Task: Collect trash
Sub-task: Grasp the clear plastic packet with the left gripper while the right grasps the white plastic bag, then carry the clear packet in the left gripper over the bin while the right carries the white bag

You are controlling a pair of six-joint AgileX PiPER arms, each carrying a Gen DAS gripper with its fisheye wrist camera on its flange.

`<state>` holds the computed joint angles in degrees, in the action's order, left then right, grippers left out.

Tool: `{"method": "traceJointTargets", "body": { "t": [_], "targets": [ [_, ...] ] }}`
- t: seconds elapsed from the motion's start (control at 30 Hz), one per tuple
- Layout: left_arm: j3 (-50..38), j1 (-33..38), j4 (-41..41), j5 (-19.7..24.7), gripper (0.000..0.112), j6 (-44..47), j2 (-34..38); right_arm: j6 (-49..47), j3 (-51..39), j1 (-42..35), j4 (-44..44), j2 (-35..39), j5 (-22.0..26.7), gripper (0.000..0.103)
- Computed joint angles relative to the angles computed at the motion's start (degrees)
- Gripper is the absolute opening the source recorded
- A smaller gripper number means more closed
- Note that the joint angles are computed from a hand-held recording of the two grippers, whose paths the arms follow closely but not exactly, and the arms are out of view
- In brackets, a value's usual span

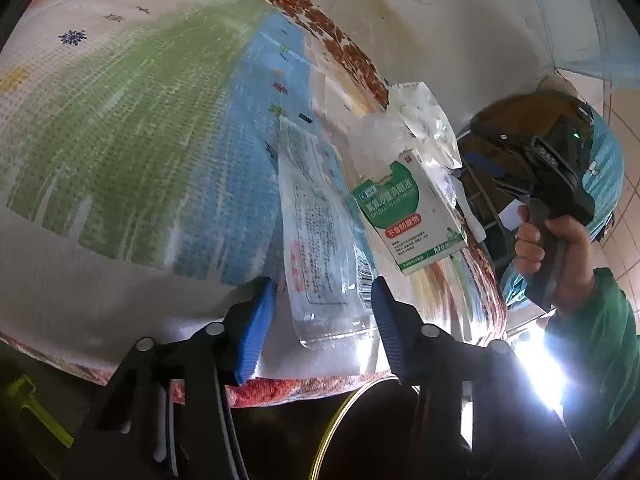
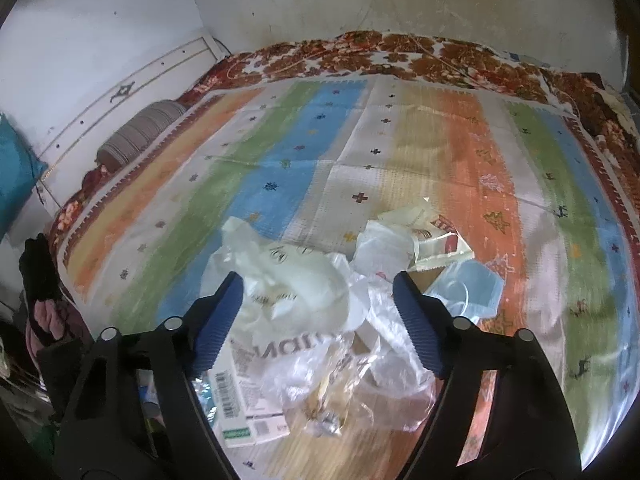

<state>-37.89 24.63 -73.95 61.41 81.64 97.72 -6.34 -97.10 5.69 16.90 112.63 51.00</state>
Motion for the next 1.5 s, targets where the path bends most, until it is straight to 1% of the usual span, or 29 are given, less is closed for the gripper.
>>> {"method": "traceJointTargets", "body": {
  "t": [0.07,0.1,0.17,0.2,0.23,0.27,0.3,0.37,0.47,0.6,0.7,0.83,1.0,1.1,1.2,1.23,1.33,1.5],
  "targets": [
    [-0.2,-0.2,-0.7,-0.2,0.035,0.2,0.1,-0.9,-1.6,-0.1,0.5,1.6,1.1,0.065],
    [-0.6,-0.3,-0.8,-0.2,0.032,0.0,0.4,-0.9,-2.4,-0.1,0.6,2.5,1.6,0.063],
    [-1.2,-0.3,-1.1,0.0,0.024,-0.5,1.2,-0.9,-2.9,-0.2,0.7,3.4,2.2,0.051],
    [-1.7,-0.2,-1.1,0.4,0.017,-0.8,1.8,-0.9,-3.0,-0.1,0.6,3.7,2.3,0.047],
    [-2.0,-0.2,-1.0,1.0,0.007,-1.0,2.3,-0.8,-3.1,0.1,0.2,4.0,2.5,0.037],
    [-2.4,0.3,-0.4,2.0,0.004,-1.2,2.9,-1.5,-2.9,0.2,0.5,4.2,2.5,0.027],
    [-2.4,0.5,-0.4,2.5,0.002,-1.2,3.3,-1.7,-2.3,0.5,0.2,3.9,2.1,0.023],
    [-3.0,1.7,-0.3,6.1,0.0,-2.1,5.3,-2.3,-1.0,1.1,-0.4,3.3,0.7,0.005],
    [-2.4,2.4,-0.1,6.6,0.0,-2.5,3.5,-2.4,1.3,1.6,-0.6,1.9,-1.3,0.002],
    [-1.9,2.8,0.4,6.5,0.0,-4.1,-0.5,-2.8,4.4,1.9,0.0,-1.3,-4.2,0.002],
    [-1.6,2.4,1.5,5.1,0.0,-6.2,-4.5,-1.6,6.0,1.8,-0.1,-3.7,-4.9,0.002],
    [-0.4,1.5,2.5,3.4,0.0,-7.8,-8.3,0.0,8.3,1.9,-0.3,-7.4,-4.6,0.002],
    [1.6,1.4,3.1,3.0,0.0,-8.5,-11.7,-0.9,13.3,1.6,1.5,-13.6,-4.4,0.001],
    [2.4,0.6,3.3,2.4,0.0,-9.8,-14.1,-0.4,16.4,1.9,0.6,-17.2,-4.0,0.001],
    [2.0,-3.4,6.8,-1.2,0.0,-15.1,-17.4,0.6,19.0,2.1,-0.7,-20.4,-3.7,0.002],
    [1.9,-4.0,7.5,-1.6,0.0,-16.4,-18.2,1.0,19.7,2.1,-0.9,-21.2,-3.5,0.001],
    [2.3,-4.6,8.6,-1.5,0.0,-17.4,-20.3,1.3,23.0,1.6,-0.5,-24.8,-3.0,0.001],
    [3.5,-3.7,11.4,0.4,0.0,-20.1,-26.0,2.1,28.9,2.9,-2.6,-31.7,-2.7,0.001]
  ]
}}
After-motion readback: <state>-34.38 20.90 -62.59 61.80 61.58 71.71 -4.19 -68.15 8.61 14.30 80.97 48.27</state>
